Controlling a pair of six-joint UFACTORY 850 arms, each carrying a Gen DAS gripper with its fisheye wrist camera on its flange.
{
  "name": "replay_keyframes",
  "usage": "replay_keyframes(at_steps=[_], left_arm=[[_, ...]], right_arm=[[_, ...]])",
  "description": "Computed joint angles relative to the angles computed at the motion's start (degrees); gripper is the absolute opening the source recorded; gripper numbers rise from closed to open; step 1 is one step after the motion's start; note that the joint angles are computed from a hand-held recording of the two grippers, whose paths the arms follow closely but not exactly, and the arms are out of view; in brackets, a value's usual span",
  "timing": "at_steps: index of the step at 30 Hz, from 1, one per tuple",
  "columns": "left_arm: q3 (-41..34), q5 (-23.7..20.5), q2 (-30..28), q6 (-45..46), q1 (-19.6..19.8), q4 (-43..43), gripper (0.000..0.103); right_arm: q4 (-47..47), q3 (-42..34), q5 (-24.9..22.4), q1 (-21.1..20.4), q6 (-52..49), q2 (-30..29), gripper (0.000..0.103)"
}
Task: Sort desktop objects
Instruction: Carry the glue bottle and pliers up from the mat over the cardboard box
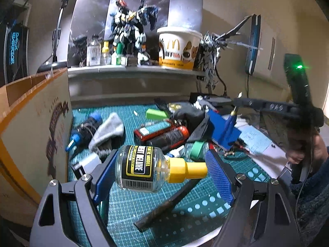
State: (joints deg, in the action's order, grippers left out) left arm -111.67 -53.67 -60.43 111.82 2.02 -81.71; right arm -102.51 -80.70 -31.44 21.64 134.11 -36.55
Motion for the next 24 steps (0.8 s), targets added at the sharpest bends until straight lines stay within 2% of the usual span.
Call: replay_keyframes(at_steps=[3,9,14,18,20,24], left_arm=[[-0.5,-0.1,0.3,0.2,0.1,-1.0,0.083],[-1.2,-0.7,1.4,1.7,0.4,-3.8,0.083],[-2.0,0.8,2.4,0.6,0.4,-4.5,0.083],[-1.4,3.2,3.4,0.9,0.4,-5.1,0.083],[-1.9,2.5,3.1,1.1,0.8,-4.7,0.083],[-2.3,2.4,3.1,3.8,1.9,-5.5,0.083]], right_arm=[[-1.9,0.8,-4.1,1.0,2.0,1.7,0.012],[-1.6,1.4,-8.6,2.9,0.8,4.5,0.012],[4.5,-0.2,-11.5,4.5,-5.7,5.3,0.012],[10.7,-1.2,-16.0,6.0,-9.8,4.8,0.012],[13.0,-1.4,-17.3,6.4,-11.7,4.4,0.012],[12.6,0.4,-17.5,6.5,-9.4,5.5,0.012]])
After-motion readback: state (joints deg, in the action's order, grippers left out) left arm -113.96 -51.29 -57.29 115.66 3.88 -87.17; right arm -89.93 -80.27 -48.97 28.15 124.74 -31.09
